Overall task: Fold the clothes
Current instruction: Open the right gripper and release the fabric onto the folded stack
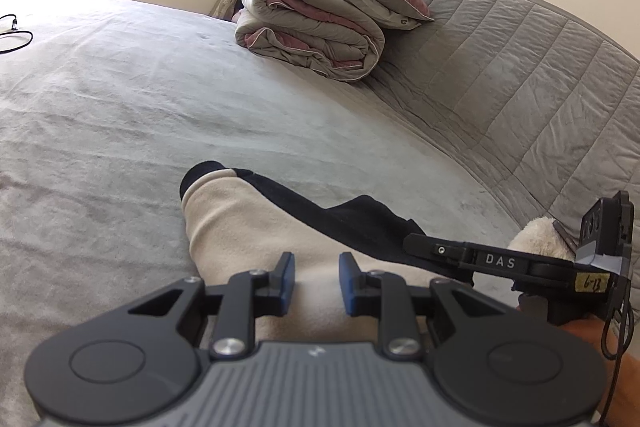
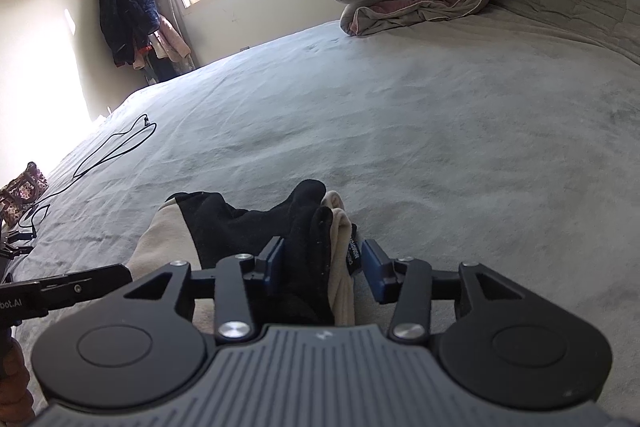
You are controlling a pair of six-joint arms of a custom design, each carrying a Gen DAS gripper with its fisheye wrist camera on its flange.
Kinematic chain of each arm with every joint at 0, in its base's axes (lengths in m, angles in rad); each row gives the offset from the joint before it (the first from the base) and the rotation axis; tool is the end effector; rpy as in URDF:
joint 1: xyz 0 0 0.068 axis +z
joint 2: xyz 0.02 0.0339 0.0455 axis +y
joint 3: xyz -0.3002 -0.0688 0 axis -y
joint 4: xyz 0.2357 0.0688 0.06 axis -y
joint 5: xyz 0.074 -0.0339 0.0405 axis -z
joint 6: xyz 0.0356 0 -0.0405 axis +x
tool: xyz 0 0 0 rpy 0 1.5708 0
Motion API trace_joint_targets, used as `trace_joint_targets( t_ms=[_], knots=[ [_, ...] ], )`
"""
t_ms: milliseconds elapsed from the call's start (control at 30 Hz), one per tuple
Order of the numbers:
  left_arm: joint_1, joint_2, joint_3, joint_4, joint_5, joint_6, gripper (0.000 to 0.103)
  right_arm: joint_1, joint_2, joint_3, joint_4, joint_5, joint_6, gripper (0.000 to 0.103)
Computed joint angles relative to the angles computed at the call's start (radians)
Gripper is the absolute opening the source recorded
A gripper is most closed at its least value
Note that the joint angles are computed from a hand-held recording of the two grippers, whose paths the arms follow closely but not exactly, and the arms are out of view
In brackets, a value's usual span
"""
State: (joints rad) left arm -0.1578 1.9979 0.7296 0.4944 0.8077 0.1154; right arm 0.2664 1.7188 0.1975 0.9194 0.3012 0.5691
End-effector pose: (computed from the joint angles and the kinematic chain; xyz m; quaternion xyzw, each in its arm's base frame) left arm 0.3341 -0.0792 0.1107 0.2665 0.8189 -0.3697 0.3490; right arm 0.2197 0.0490 0.1168 0.2010 0.8544 0.0655 0.4747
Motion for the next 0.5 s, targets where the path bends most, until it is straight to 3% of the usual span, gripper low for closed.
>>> trace_joint_targets(
  t_ms=[200,267,433,500],
  knots=[
    [-0.011,0.038,0.008,-0.049,0.002,0.049,0.023,0.004,-0.025,0.004,-0.023,0.019,-0.002,0.056],
    [-0.012,0.049,-0.021,0.01,0.002,0.031,0.023,0.014,-0.051,0.015,-0.06,0.031,-0.009,0.056],
    [-0.036,-0.011,0.064,-0.164,0.004,0.013,0.022,0.061,-0.115,0.075,-0.2,0.081,-0.024,0.056],
    [-0.028,-0.028,0.089,-0.152,0.055,0.005,0.021,0.083,-0.128,0.114,-0.277,0.105,-0.024,0.056]
  ],
)
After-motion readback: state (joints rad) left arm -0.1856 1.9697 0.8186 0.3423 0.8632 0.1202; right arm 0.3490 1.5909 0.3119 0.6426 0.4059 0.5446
